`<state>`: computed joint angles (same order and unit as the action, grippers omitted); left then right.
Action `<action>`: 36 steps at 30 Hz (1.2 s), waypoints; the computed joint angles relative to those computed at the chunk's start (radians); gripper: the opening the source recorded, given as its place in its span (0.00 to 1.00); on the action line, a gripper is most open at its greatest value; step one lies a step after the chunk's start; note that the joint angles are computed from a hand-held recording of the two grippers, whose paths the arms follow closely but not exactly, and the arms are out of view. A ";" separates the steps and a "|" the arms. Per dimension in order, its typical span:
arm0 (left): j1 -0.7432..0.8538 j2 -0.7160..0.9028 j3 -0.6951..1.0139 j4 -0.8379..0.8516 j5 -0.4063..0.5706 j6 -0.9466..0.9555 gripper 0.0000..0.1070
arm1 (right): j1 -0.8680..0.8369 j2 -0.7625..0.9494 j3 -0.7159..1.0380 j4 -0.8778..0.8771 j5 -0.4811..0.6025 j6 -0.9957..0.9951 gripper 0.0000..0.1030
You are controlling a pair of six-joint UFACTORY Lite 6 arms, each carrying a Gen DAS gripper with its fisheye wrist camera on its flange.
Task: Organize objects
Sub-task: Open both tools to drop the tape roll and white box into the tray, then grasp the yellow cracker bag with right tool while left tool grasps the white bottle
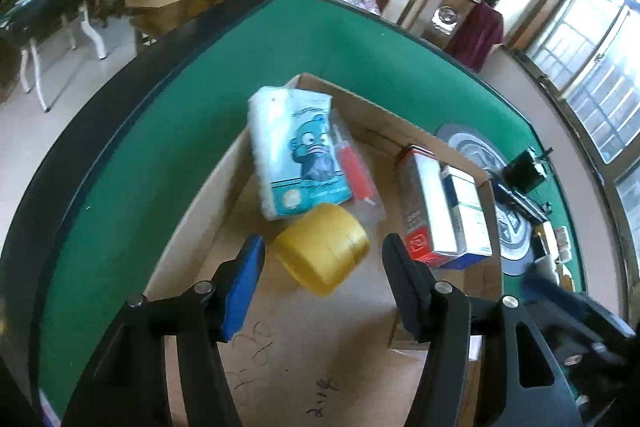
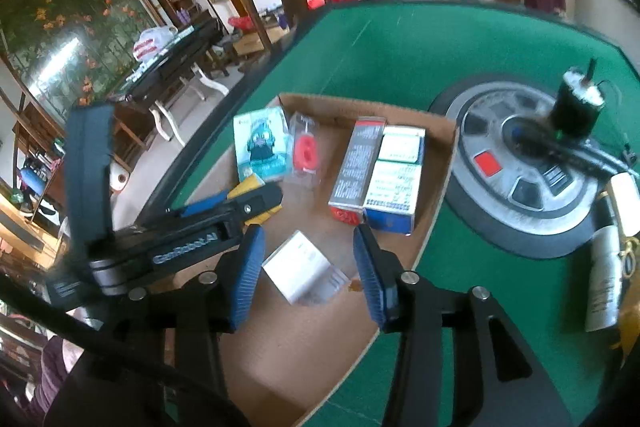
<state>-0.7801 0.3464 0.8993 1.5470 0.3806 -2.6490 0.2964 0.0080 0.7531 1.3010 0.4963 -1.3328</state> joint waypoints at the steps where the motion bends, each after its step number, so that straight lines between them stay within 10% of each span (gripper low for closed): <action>1: -0.011 0.000 0.002 -0.046 0.012 0.031 0.51 | -0.013 -0.021 -0.012 0.004 0.006 -0.009 0.45; 7: -0.058 0.009 0.003 -0.274 0.038 0.195 0.52 | -0.137 -0.100 -0.068 -0.032 0.089 -0.030 0.54; 12: -0.121 -0.089 -0.123 -0.047 0.043 -0.124 0.51 | -0.263 -0.147 -0.130 -0.051 0.171 -0.088 0.54; 17: -0.325 -0.227 -0.110 -0.177 0.323 -0.049 0.54 | -0.410 -0.175 -0.155 -0.090 0.249 -0.132 0.54; 24: -0.568 -0.110 0.267 -0.242 0.657 0.183 0.82 | -0.720 -0.161 -0.072 -0.165 0.326 -0.228 0.57; 36: -0.406 0.481 1.004 -0.585 0.371 0.700 0.85 | -1.069 0.292 0.363 -0.252 0.396 -0.229 0.64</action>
